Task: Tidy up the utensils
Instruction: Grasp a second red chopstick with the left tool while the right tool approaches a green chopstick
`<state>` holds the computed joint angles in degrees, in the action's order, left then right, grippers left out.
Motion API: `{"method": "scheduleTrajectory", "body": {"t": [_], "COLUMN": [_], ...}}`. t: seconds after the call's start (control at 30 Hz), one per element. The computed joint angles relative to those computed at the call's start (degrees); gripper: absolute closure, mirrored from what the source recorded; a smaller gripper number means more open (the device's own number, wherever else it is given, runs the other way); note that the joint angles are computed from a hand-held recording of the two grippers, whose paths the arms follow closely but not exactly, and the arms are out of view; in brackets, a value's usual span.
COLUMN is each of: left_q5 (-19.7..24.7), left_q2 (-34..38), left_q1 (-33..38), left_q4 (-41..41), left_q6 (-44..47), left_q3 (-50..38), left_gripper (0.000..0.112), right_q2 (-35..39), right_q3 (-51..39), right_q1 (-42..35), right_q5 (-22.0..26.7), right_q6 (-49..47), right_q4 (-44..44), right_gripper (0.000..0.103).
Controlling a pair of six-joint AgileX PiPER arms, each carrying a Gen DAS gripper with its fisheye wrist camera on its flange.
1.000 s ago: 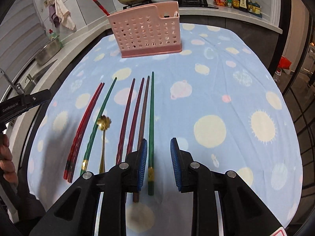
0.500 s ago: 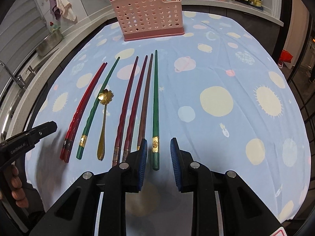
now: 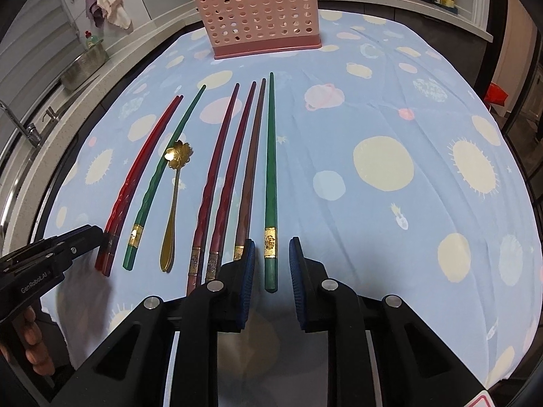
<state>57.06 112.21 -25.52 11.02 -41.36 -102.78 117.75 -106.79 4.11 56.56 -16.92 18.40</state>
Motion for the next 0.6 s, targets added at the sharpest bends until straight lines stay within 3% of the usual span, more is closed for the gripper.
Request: {"method": "scheduleTrajectory", "body": {"t": [0.37, 0.6], "left_q5": [-0.4, -2.0], "left_q2": [0.7, -0.4], "left_q1": [0.0, 0.3], "left_q4": [-0.4, -0.2], "left_q6": [0.7, -0.6], "left_q3": [0.2, 2.5], "left_gripper": [0.094, 0.105], "right_q2": [-0.3, -1.0], "right_q3": [1.2, 2.9], "right_q1": [0.1, 0.0], "right_q5": [-1.6, -3.2], "right_q6": [-0.8, -1.5], "right_q4": [-0.1, 0.1], "right_gripper": [0.088, 0.094]}}
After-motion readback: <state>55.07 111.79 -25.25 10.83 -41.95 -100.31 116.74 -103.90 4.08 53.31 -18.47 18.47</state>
